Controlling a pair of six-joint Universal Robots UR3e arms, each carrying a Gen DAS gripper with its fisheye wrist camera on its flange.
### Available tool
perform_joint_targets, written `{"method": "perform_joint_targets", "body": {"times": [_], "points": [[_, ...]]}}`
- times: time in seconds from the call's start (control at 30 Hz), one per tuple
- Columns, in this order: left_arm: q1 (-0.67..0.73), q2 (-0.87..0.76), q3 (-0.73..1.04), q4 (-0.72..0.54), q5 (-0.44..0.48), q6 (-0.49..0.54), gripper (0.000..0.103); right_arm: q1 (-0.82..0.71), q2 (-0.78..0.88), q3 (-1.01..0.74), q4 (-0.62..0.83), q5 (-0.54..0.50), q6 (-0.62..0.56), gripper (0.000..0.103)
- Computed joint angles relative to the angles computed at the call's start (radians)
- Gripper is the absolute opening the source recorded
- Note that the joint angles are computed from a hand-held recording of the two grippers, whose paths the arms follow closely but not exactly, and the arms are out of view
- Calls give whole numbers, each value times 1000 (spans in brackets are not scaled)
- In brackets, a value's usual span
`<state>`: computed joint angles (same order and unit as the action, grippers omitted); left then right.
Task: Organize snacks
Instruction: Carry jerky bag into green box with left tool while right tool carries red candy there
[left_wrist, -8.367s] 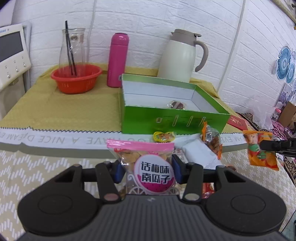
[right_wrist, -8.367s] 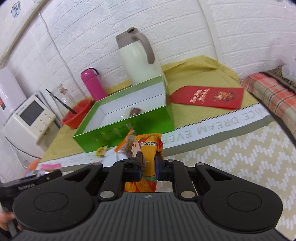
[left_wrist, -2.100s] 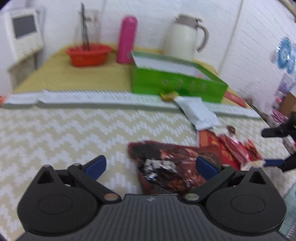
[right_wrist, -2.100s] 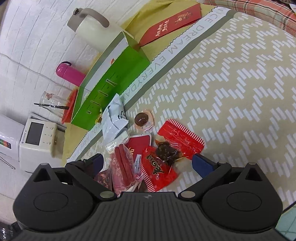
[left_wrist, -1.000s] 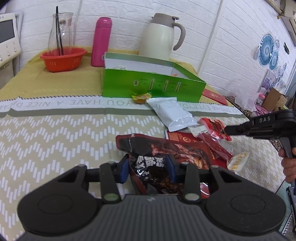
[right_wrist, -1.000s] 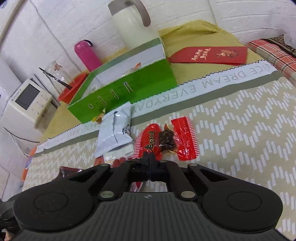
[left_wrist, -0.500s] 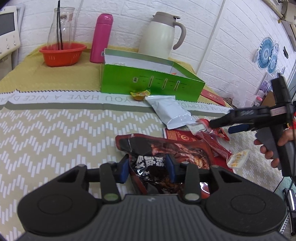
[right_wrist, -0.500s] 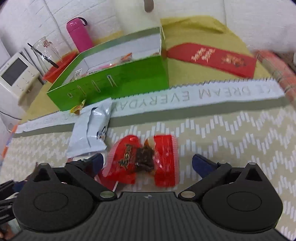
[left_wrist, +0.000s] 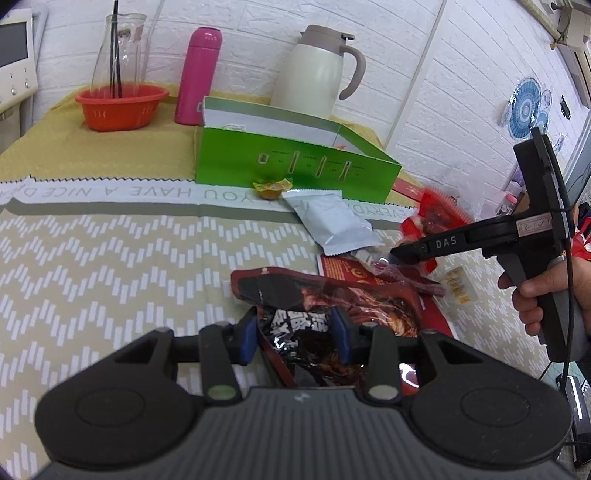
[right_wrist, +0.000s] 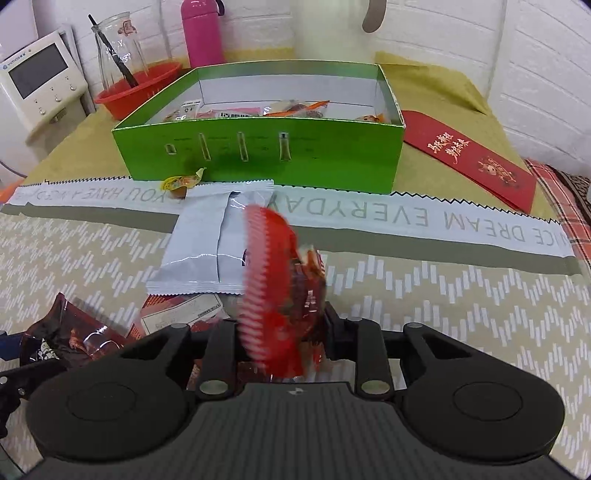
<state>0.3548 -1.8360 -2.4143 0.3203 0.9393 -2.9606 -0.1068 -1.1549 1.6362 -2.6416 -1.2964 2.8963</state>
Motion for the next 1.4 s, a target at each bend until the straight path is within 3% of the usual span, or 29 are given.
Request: {"method": "perform_joint_targets", "body": {"times": [0.3,0.5,0.6,0.67,0.77,0.8,0.83,0.93,1.03,1.2,1.3,1.33,1.37,1.4], "points": [[41,66,-38,-28,-77,-39,28,-96,-109,130,-48,130,-26,33],[30,89,-34,-79,-75,-22,27,-150,-207,203,-44,250,-42,33],[37,108,2,-258,-121,53,30,-170,-239,243,-30,319,-46,33],[6,114,30,-318,-62,42,84,-174,-248,262,-25,340,-50,33],[10,112,-17,-231,-56,74,85,-180,-263,292,-26,362,-61,34],[29,126,-50,-202,-81,118,90,-181,-273,304,-24,365,-73,34],[38,146,-69,-206,-97,168,102,-182,-279,312,-24,365,-83,34],[62,214,-28,-504,-188,347,102,-195,-293,329,-7,374,-104,34],[84,174,25,-689,-290,434,103,-214,-302,343,8,396,-113,34],[61,82,64,-641,-345,403,102,-219,-316,365,27,397,-135,34],[-2,93,74,-561,-253,349,98,-217,-330,385,31,395,-148,34],[-45,103,70,-490,-175,317,85,-216,-337,393,31,394,-153,34],[-93,104,59,-396,-85,273,60,-215,-344,402,28,394,-155,34],[-134,106,44,-318,-7,255,60,-216,-354,412,22,396,-159,34]]}}
